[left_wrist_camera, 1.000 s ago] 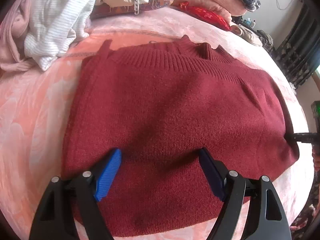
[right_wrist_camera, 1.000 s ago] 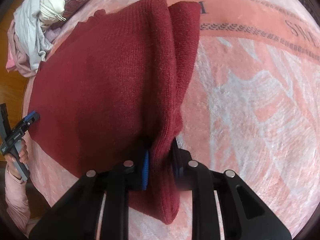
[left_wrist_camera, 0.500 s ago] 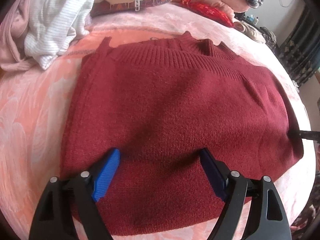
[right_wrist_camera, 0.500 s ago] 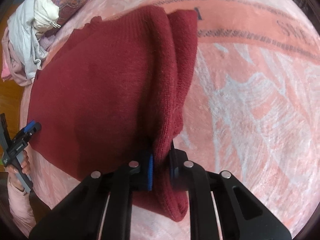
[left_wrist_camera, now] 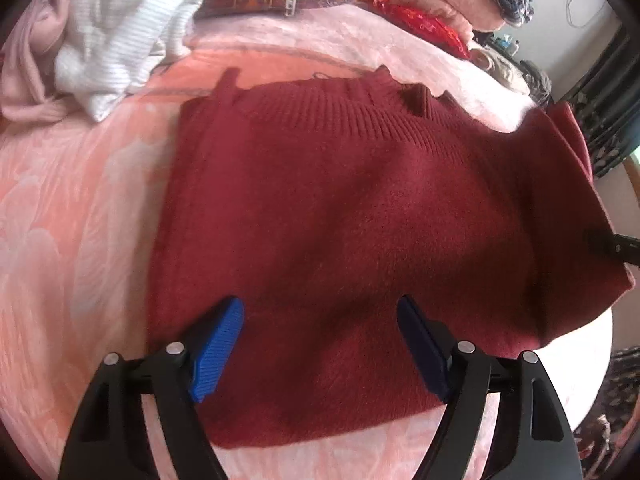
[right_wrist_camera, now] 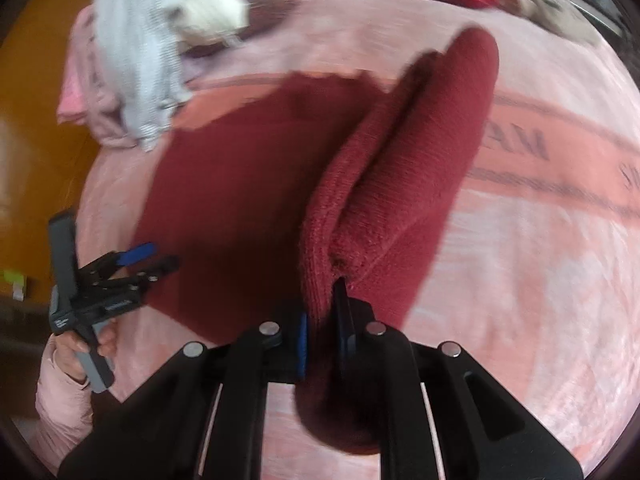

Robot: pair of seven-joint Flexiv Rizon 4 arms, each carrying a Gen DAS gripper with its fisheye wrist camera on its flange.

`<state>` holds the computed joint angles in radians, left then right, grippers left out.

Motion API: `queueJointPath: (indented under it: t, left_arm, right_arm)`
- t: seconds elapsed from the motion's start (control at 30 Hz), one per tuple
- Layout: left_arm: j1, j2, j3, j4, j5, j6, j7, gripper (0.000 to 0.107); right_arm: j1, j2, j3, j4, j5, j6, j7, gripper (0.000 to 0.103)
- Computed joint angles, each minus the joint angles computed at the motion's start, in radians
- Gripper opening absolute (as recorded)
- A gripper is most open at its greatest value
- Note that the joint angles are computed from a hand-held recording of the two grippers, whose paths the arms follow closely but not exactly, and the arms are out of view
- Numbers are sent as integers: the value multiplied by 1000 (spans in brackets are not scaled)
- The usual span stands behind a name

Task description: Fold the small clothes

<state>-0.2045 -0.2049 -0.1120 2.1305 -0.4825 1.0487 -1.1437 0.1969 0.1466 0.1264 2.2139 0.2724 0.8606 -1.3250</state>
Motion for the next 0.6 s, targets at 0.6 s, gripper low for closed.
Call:
queueJointPath:
  t: [0.6]
  left_arm:
    - [-9, 32, -49, 47, -265, 19, 102, 81]
  right_arm:
    - [-23, 16, -5, -47, 359, -26, -257, 30]
